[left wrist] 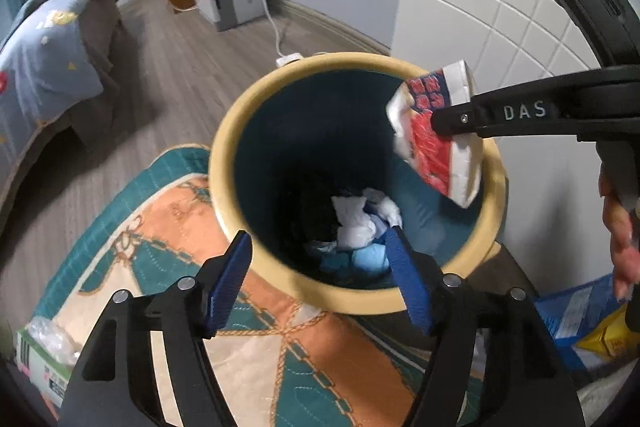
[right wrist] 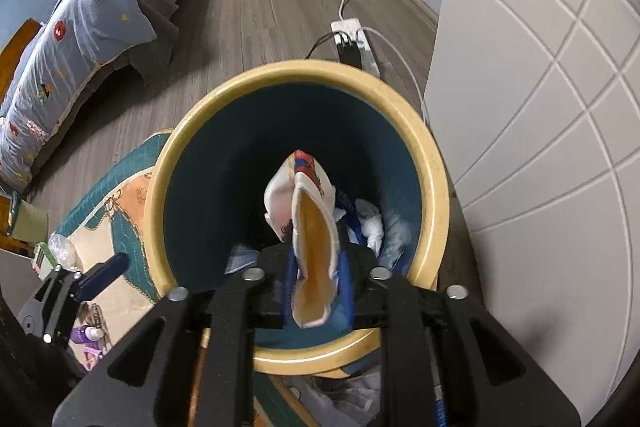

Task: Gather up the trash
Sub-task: 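Carry both items over the bin and open both tools to drop them, then return both open tools to the cushion and grasp the blue face mask with the right tool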

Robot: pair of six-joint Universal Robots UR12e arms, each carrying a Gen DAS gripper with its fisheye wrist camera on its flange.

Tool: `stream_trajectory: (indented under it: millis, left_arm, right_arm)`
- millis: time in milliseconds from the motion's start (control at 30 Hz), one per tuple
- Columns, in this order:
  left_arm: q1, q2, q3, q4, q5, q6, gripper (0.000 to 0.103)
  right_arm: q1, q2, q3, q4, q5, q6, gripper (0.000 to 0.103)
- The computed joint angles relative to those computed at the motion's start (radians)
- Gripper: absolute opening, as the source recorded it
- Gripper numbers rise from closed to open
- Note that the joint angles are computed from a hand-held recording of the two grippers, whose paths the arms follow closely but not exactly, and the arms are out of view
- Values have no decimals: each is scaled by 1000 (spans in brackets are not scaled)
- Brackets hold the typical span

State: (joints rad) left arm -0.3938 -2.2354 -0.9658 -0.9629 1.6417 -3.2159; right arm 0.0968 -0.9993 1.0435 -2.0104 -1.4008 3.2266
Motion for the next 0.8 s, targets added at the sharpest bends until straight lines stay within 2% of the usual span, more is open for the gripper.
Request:
stream_trajectory:
  millis: [33,67,100,133,167,233,267,333,500,633,767,800]
  left_arm:
    - [3,6,-10,5,0,-16,76]
    - [3,13,-22,17,6,-25,85]
    - [4,22,-40,40,18,-34,88]
    - [5,32,-57,61,26,-39,89]
    - [6,42,-74,75,29,-41,92]
    - [9,64,-109,103,33,-57,92]
    - [12,73,-122,110,30,-64,93]
    - [17,101,-160,130,30,-83,94]
    - [27,175,-252,182,42,-114,96]
    - [42,239,-316,191,83,-152,96]
    - [53,306,-375,178,172,-174,96]
    - [55,331,-399,176,212,-183,96]
  right_arm:
    - [1,-2,3,-11,-8,2,48]
    - [2,-3,7,-26,-16,7,56]
    - [2,-5,10,-36,-22,11,57]
    - [2,-6,12,-41,-23,13,57]
    - [2,-6,11,-42,-22,15,63]
    - [3,-7,12,-50,-25,16,75]
    - [4,-8,11,-53,-28,14,84]
    - [8,-8,10,-62,-32,10,95]
    - [19,-10,2,-71,-8,-24,97]
    - [35,-15,1,-80,-8,-72,97]
    - [56,-30,5,-72,-15,-115,97]
    - [61,-35,7,-64,-15,-117,97]
